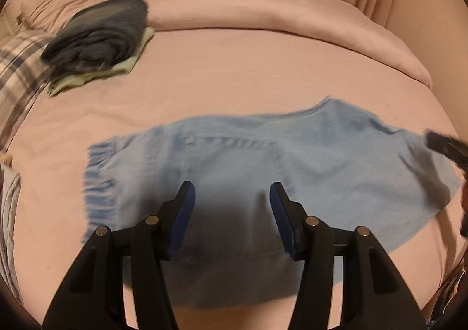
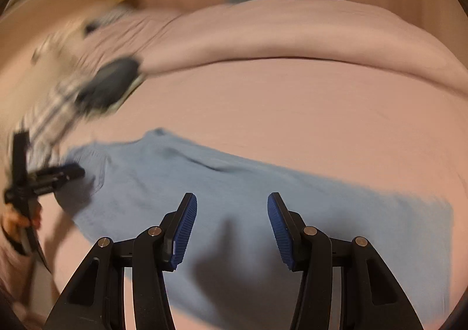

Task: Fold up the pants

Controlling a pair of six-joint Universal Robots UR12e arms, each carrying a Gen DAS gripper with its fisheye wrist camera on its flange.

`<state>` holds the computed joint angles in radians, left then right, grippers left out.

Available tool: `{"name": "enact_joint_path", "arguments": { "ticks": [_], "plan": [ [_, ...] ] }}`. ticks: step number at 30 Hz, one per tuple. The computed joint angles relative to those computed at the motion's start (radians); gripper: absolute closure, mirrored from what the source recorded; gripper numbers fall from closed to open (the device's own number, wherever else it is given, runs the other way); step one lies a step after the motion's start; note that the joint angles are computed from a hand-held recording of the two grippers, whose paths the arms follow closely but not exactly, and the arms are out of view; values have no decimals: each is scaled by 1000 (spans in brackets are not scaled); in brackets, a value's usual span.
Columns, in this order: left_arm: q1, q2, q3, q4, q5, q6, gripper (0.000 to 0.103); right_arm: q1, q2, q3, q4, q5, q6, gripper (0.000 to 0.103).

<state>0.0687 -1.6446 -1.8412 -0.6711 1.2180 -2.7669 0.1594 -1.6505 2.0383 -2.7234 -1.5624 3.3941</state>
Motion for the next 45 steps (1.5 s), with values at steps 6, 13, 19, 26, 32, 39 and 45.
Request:
{"name": "enact_joint_path", "arguments": {
  "ticks": [6,13,19,26,32,39,45],
  "plan": [
    [20,-8,-14,14,-7,20,58,60,188,-211,146,-40,-217,57],
    [11,-58,41,-1,23,-9,86,51,267,-336,279,-16,-281,100],
    [24,-32,20,-10,-31,24,64,8,195,-266,229,83,-197,85],
    [-12,6,-33,104,-41,49,26,-12,49,-119,190,18,-117,72],
    [-67,-23,-27,41,56,128,26,38,-2,-23,228,-71,-147,72],
    [-27,25,-63,5,27,219,26,75,-104,90,198,-136,-89,72],
    [-17,43,-67,-47,18,234,26,52,-165,113,177,-121,-12,72]
  ]
}}
